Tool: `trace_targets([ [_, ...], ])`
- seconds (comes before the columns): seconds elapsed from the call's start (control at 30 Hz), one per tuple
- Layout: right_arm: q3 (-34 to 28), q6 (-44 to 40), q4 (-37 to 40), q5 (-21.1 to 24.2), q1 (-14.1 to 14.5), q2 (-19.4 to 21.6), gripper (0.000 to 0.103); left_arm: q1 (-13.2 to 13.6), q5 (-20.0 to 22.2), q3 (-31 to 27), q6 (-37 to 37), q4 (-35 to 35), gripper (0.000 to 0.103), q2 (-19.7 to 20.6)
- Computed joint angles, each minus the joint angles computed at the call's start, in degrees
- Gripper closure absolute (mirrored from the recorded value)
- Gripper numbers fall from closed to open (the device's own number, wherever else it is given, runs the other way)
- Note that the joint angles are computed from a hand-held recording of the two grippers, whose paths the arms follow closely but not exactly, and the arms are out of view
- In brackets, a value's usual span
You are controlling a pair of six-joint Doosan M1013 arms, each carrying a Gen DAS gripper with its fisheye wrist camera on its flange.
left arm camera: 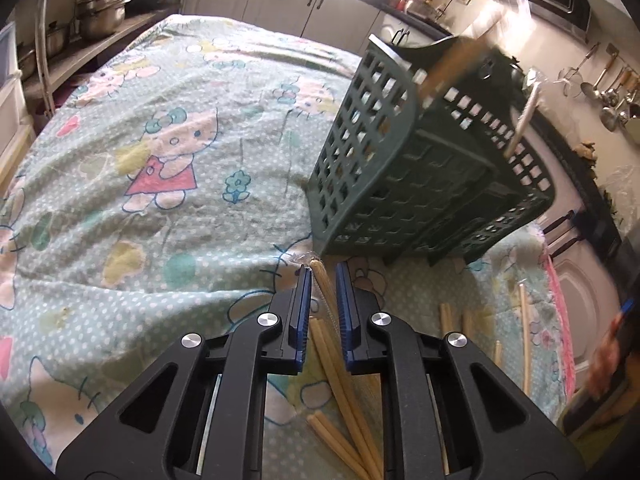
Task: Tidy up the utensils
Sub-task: 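Grasp another chopstick with the right tool while the left tool lifts its chopstick toward the caddy, then carry both chopsticks over the caddy and open both tools to drop them in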
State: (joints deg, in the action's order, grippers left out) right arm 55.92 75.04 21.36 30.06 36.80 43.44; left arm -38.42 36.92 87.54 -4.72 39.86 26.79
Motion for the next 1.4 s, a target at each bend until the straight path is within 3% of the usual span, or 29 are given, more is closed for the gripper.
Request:
trace_targets([
  [0.33,2.11,9.79,-8.62,11.36,0.77,-0.01,0.053,-1.72,0.32,1.45,-5.31,5.58,0.096,-1.72],
  [0.5,1.91,12.89,-10.49,14.62,1.04,0.84,0.054,-2.81,0.86,1.41,-6.77,7.56,0.096,-1.79],
  [0.57,1.57,13.62,-10.71,15.77,1.07,1.28,0.075,-3.14,1.16,1.47,-7.18,8.18,0.096,-1.92],
  [0.6,1.57,13.83,-11.06,16.02,1.18,1.38,0.077,-3.3,1.33,1.43,-7.43,8.55,0.096,-1.89],
  [0.7,2.5,13.18,-11.03,14.07,1.31,1.0,0.091,-3.74,1.82,1.61,-8.39,9.72,0.096,-2.28],
  [0.77,3.34,10.95,-7.77,13.06,1.01,0.42,0.094,-4.11,2.33,1.59,-9.14,10.76,0.096,-2.51],
  [1.4,7.49,-16.6,18.87,0.18,-0.54,-6.55,0.097,-6.48,4.77,-1.05,-10.39,19.75,0.1,-3.97],
])
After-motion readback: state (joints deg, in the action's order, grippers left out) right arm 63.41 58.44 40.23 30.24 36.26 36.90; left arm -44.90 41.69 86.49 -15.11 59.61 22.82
